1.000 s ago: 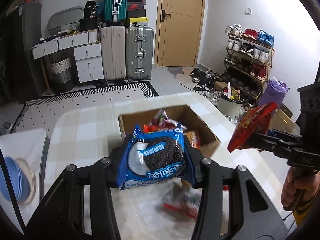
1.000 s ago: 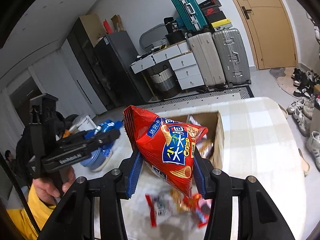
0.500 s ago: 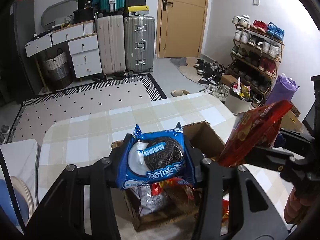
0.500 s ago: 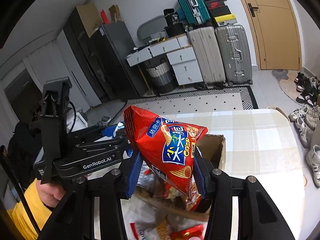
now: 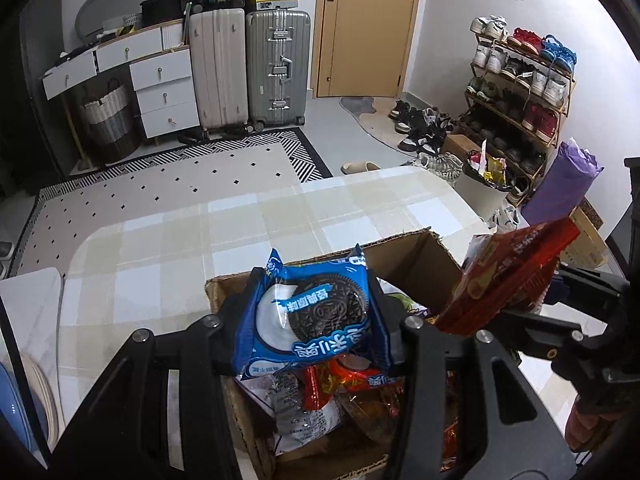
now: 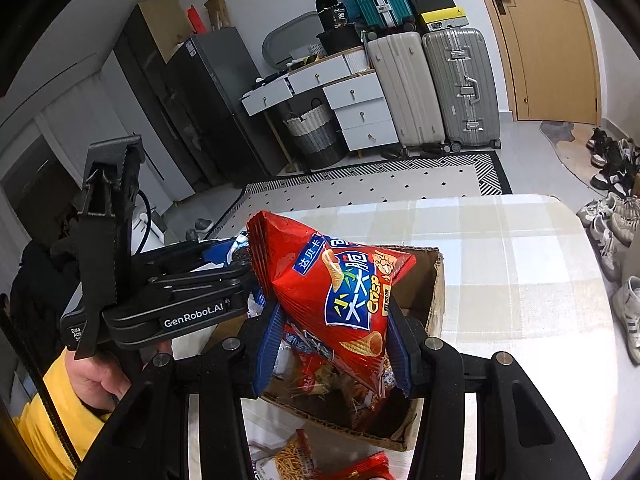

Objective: Organize snacks
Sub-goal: 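Open both tools to drop the packets into the box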

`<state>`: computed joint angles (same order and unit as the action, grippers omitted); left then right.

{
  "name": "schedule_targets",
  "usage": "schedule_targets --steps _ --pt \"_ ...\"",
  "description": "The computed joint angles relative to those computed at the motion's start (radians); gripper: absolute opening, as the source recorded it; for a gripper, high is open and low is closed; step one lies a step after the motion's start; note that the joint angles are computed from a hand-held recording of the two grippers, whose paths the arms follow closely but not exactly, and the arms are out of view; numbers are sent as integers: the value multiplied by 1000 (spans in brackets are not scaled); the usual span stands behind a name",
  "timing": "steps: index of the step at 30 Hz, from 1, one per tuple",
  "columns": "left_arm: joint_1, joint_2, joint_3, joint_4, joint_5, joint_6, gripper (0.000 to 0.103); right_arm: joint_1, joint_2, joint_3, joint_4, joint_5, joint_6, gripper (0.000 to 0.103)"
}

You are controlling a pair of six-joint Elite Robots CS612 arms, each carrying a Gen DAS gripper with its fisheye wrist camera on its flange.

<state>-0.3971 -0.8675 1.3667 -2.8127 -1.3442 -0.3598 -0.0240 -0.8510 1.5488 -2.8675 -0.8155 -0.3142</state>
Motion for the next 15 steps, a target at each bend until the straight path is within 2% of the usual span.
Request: schedule_targets --steps 6,10,13,15 --pt "-2 18 -14 -10 13 2 44 0 4 -3 6 -2 -1 47" --pt "-2 13 10 -27 -5 -5 45 4 1 3 10 -10 -2 47" --pt "-3 13 15 -31 -2 0 55 8 2 0 20 -19 -9 48" --pt "-7 11 20 -42 8 -1 56 11 2 -3 26 -26 -12 48"
